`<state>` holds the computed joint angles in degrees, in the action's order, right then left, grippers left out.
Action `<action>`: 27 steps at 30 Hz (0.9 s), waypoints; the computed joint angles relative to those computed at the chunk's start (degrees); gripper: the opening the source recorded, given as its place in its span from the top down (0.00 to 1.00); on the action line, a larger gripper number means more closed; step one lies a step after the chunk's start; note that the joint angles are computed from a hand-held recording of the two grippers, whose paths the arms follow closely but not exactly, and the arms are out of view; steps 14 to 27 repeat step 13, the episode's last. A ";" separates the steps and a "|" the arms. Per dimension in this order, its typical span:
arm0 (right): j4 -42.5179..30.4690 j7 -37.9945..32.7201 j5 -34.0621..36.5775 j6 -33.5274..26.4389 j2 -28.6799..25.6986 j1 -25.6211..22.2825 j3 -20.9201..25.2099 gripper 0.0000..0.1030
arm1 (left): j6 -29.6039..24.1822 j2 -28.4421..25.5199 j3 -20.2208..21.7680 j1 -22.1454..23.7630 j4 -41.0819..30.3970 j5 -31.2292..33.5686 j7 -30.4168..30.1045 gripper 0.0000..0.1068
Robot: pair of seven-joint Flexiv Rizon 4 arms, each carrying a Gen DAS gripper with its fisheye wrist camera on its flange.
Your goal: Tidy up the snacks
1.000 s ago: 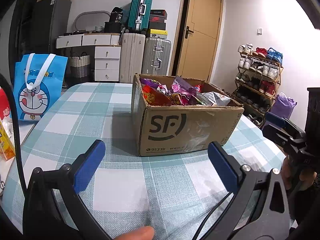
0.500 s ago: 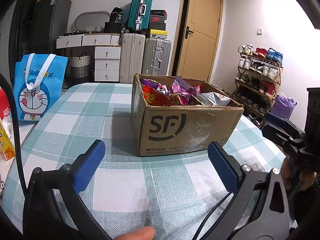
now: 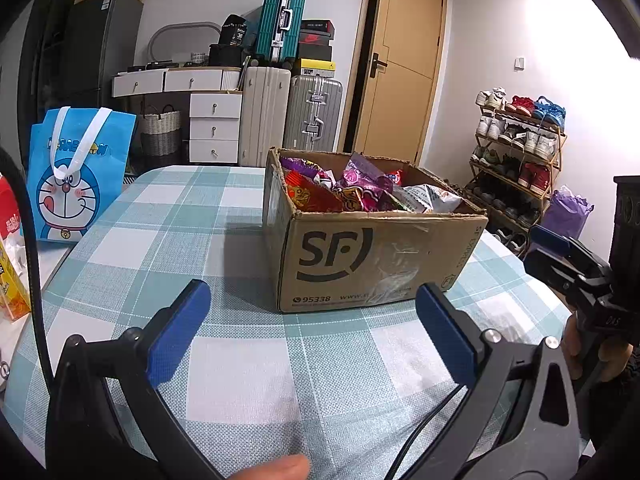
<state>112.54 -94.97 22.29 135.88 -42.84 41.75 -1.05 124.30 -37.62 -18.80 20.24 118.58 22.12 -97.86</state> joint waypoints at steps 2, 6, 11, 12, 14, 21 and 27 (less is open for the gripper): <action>0.02 -0.02 0.04 -0.02 0.01 -0.01 0.02 0.00 | 0.07 -0.04 0.04 -0.05 -0.04 0.00 -0.04 0.04; -0.01 -0.05 0.02 -0.04 0.01 -0.04 0.05 0.00 | -0.04 -0.03 0.02 0.02 -0.04 0.10 -0.10 0.04; 0.13 0.08 0.04 0.11 0.03 -0.12 0.15 0.00 | 0.37 0.07 0.18 -0.05 0.13 0.18 -0.28 0.04; 0.08 0.06 0.00 0.01 0.02 -0.14 0.12 0.00 | 0.40 0.08 0.19 -0.03 0.14 0.22 -0.33 0.04; 0.16 0.02 0.00 0.03 0.05 -0.13 0.10 0.00 | 0.50 0.17 0.23 -0.04 0.26 0.25 -0.40 0.04; 0.16 0.02 0.00 0.03 0.05 -0.13 0.10 0.00 | 0.50 0.17 0.23 -0.04 0.26 0.25 -0.40 0.04; 0.16 0.02 0.00 0.03 0.05 -0.13 0.10 0.00 | 0.50 0.17 0.23 -0.04 0.26 0.25 -0.40 0.04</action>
